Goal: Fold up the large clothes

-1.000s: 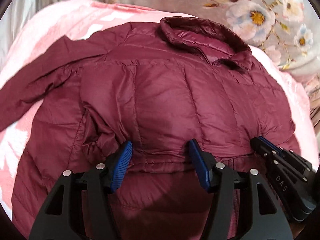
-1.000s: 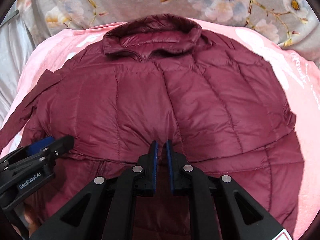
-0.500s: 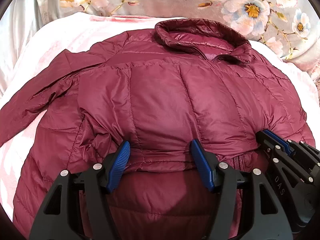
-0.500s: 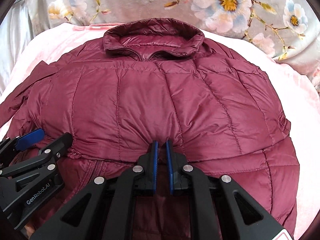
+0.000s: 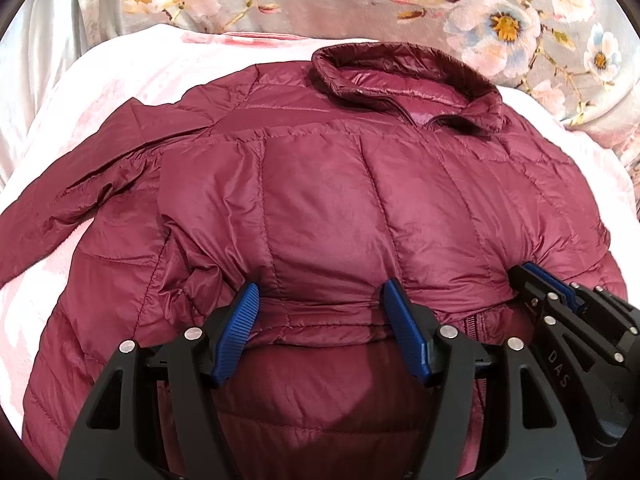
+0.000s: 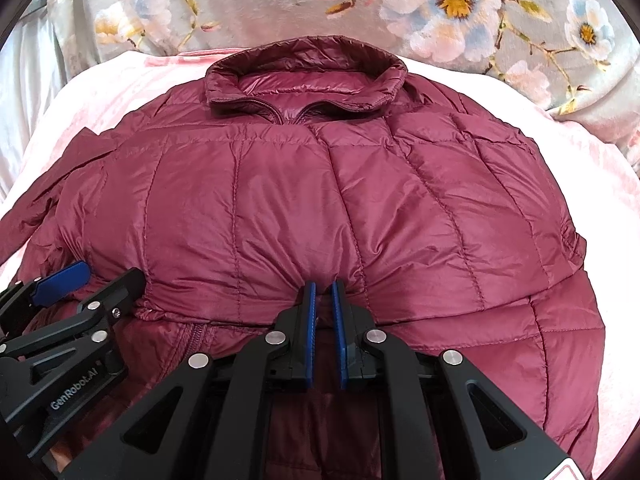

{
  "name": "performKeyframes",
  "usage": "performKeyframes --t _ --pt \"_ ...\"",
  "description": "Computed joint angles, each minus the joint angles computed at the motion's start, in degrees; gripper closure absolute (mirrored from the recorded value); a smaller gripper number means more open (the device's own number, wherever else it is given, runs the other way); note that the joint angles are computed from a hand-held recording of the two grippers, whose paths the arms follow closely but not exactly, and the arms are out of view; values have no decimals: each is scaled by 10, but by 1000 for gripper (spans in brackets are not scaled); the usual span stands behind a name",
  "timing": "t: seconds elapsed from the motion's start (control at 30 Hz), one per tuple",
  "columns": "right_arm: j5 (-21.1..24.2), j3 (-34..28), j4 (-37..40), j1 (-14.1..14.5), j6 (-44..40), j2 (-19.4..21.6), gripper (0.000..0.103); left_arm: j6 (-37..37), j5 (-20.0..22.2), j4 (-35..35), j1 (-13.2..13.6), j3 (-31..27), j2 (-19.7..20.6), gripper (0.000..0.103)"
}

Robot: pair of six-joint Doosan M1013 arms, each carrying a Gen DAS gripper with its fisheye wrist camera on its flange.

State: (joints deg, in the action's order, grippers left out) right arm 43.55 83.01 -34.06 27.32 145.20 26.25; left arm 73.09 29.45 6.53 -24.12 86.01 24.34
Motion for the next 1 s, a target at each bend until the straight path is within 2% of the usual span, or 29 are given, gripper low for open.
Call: performKeyframes --t 0.1,0.2,0.27,0.37,0.4,0.43,0.53,0.63,0.73,0.77,0.83,0.9,0.93,0.97,1.0 --pt "1 0 -1 0 -1 0 93 13 -21 -55 15 15 -15 40" --pt "-7 3 6 -2 -1 -2 93 21 -32 -125 48 39 -48 39" --pt "-18 10 10 -4 5 -9 92 -5 -38 -120 72 53 -66 32" --pt "-27 32 -14 4 56 -32 74 -137 -40 -16 123 72 -88 21" --pt "-35 42 -25 7 74 -42 64 -160 -33 -4 139 74 -91 21" --pt "-38 52 -35 12 88 -51 59 -181 -21 -5 164 74 -91 21" --pt "-30 67 -45 24 89 -66 58 -221 4 -57 238 76 -85 21" --pt "-16 76 -41 34 82 -73 57 -266 -5 -72 281 80 -80 21" --pt "-26 84 -1 33 75 -77 57 -253 -13 -126 310 76 -66 21" --pt "-29 85 8 33 73 -77 57 -248 -33 -145 314 80 -65 21" --pt "-26 85 9 36 68 -76 57 -268 -39 -116 312 73 -60 22" --pt "-12 79 -2 42 59 -71 57 -257 -29 -109 311 55 -47 41" --pt "-7 77 -6 44 56 -69 57 -223 -24 -140 312 51 -43 74" --pt "-4 75 -10 46 53 -68 57 -181 -13 -186 315 42 -38 100" --pt "-2 75 -13 47 52 -68 56 -168 -10 -201 313 39 -37 99"
